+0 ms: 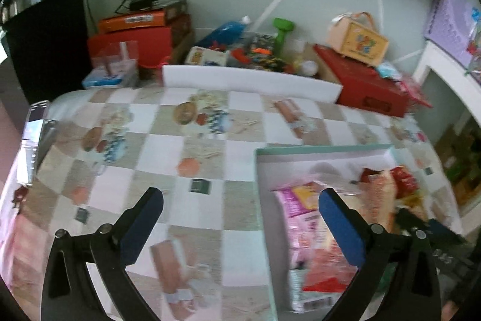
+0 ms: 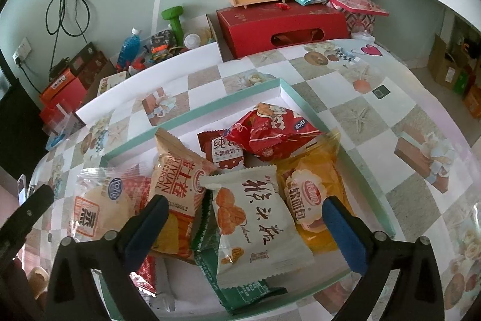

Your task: Organize snacks

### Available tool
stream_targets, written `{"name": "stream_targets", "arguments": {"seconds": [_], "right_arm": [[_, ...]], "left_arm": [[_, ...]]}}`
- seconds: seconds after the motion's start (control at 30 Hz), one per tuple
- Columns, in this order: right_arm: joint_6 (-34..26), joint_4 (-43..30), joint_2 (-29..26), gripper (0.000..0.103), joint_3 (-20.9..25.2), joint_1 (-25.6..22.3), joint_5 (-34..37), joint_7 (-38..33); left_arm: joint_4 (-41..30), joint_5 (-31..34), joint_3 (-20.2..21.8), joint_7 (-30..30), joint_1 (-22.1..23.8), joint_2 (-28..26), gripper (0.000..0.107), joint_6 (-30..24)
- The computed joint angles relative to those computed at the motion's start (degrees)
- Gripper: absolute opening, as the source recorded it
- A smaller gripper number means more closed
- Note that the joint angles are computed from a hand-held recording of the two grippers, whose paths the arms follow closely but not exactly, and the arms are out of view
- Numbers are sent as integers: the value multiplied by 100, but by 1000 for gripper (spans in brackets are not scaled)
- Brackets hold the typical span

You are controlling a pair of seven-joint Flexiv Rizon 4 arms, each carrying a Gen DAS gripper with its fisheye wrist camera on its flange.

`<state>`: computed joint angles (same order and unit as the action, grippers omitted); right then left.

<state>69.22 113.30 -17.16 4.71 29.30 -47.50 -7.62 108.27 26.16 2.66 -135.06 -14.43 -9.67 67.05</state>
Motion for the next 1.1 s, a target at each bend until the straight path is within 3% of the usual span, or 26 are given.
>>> {"name": "stream_targets", "arguments": {"seconds": [0.13, 0.43, 1.1], "right_arm": [[-1, 1, 17, 103, -22, 14, -98, 25], [-83, -13, 65, 103, -11, 15, -399, 124], [-443, -100, 158, 103, 142, 149, -953, 68]], "left_arm": [[-120, 153, 23, -89, -51, 3, 103, -475], [-796, 1596, -141, -1197, -414, 100, 103, -2458], [-408, 1124, -329, -910, -145, 319, 103, -2112]]}}
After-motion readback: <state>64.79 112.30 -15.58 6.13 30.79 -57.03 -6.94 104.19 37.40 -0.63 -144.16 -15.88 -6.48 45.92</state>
